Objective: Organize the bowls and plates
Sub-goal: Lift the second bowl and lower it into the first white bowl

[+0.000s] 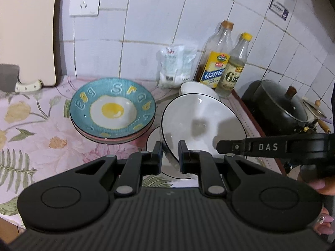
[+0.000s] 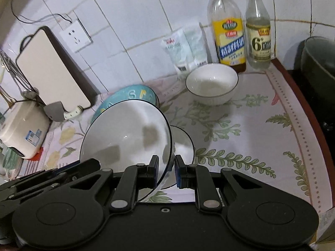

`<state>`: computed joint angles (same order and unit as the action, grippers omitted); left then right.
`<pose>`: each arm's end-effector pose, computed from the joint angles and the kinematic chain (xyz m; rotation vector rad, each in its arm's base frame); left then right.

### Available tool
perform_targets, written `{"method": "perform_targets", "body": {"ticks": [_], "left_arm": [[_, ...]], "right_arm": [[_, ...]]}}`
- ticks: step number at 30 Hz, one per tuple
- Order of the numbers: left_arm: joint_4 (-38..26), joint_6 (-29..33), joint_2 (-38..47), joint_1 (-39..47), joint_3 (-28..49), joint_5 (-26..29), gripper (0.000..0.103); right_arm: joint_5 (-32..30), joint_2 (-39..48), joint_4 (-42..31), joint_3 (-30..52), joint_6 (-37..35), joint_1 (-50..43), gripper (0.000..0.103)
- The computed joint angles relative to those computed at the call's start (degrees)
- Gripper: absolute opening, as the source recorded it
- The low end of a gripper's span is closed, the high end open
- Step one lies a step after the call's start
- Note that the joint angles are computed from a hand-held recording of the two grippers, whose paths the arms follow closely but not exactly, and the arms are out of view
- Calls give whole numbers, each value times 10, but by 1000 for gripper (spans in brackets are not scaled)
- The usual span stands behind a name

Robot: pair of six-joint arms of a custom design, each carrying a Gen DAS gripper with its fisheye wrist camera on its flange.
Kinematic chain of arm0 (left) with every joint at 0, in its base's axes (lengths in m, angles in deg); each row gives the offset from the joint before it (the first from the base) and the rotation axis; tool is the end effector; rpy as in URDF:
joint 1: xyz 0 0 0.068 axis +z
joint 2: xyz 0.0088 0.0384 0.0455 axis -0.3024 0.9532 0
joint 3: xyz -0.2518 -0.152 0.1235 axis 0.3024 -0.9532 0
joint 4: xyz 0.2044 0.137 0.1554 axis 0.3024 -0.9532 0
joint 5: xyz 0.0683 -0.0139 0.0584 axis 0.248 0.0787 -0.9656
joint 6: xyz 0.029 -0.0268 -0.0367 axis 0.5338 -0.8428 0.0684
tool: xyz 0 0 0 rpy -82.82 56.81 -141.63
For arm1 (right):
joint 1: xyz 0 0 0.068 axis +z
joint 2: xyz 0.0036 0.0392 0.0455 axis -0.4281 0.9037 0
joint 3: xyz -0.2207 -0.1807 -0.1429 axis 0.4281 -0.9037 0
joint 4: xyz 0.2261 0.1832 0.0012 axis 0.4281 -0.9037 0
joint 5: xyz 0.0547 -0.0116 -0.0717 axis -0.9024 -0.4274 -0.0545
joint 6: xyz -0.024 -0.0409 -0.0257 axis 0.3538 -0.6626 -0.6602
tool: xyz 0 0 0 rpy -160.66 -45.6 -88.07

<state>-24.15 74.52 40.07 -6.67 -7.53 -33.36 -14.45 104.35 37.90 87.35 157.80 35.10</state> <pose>0.2107 0.0168 0.2383 0.5799 2.2473 -0.5998 0.1472 0.2189 0.2411 0.6043 2.3671 0.2472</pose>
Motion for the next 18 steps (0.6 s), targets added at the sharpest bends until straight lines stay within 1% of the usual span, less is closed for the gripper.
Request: {"method": "perform_targets", "body": {"ticks": [3, 8, 14, 18], "left_arm": [[45, -18, 19, -20, -16, -19, 14], [104, -41, 55, -55, -29, -54, 14], [146, -52, 91, -77, -35, -80, 13], [159, -54, 110, -86, -34, -89, 14]], "right_arm": [[-23, 9, 30, -16, -19, -22, 20], [-42, 39, 50, -18, -50, -50, 20], [-45, 65, 54, -11, -84, -74, 20], [-44, 77, 61, -10, -107, -83, 20]]}}
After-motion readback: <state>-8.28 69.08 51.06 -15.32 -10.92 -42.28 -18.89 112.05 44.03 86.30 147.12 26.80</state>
